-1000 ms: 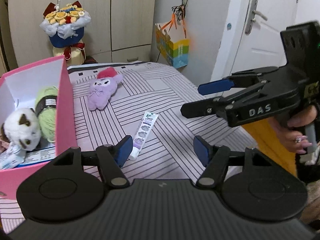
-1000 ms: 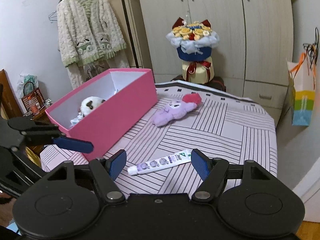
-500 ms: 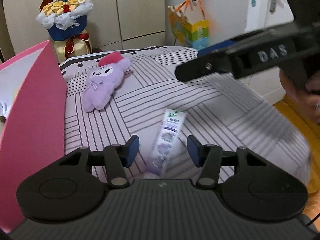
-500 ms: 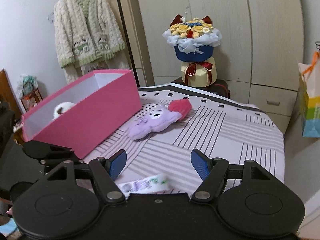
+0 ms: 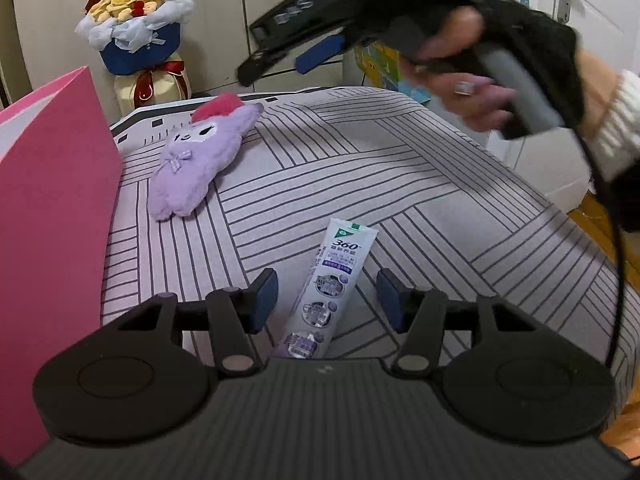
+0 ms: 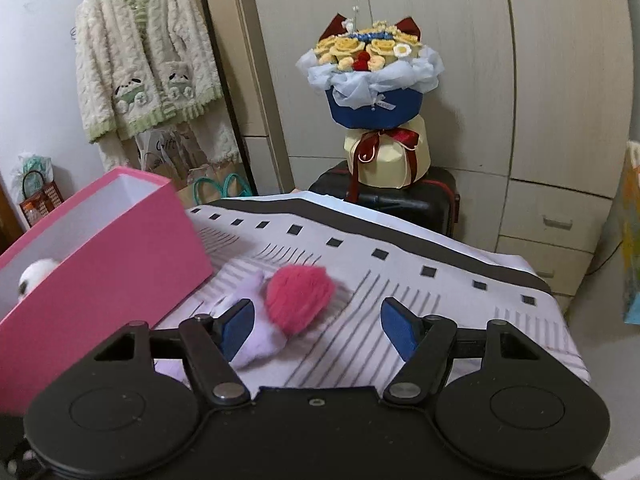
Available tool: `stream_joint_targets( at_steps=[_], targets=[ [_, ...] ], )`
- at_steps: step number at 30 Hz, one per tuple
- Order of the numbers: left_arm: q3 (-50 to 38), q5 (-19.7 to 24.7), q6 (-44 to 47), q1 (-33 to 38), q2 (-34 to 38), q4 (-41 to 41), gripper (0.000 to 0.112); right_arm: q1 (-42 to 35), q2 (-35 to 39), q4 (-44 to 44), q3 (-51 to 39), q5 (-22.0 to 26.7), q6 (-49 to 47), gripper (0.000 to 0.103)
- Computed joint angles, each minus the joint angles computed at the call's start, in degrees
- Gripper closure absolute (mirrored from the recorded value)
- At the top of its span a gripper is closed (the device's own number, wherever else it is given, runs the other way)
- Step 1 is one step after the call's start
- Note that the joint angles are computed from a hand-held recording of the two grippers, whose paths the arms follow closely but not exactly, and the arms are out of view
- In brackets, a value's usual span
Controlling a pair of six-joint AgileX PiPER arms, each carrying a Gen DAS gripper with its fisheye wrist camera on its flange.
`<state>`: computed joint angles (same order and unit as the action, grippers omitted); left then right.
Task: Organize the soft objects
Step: 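Grasp the white toothpaste tube with the left gripper while the right gripper grasps the pink pompom, then lift the toothpaste tube with the left gripper while the right gripper lifts the pompom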
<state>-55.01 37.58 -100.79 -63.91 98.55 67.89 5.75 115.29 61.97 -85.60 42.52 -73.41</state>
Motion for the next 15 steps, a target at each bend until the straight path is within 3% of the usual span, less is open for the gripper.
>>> stream_joint_targets(
  at_steps=[3,5,8,10,13,15],
  targets=[
    [0.64,-1.02,-0.03,0.73,-0.43,1.22,0.066,1.87,5.02,-3.63,-7.09,0.91,5.85,0.03],
    [1.53,-1.97,-1.73,1.12,-0.71,3.16,0.082,3.07,8.18,-6.32,-11.4,1.59,9.55,0.031],
    [1.99,-2.2,-2.04,1.34,-0.88,4.07,0.084,4.19,12.21,-10.41,-16.95,4.39,15.8,0.033],
    [2.11,-2.41,-2.89,1.46,-0.84,4.68,0.084,4.7,13.71,-12.12,-18.63,5.7,18.4,0.041],
    [2.35,-1.82,-4.36,1.17,-0.32,6.71,0.083,4.72,12.5,-10.75,-15.99,4.51,16.32,0.063],
    [2.03,-1.26,-4.45,0.98,-0.07,6.52,0.083,4.16,11.2,-9.43,-14.1,4.11,15.67,0.065]
  ],
)
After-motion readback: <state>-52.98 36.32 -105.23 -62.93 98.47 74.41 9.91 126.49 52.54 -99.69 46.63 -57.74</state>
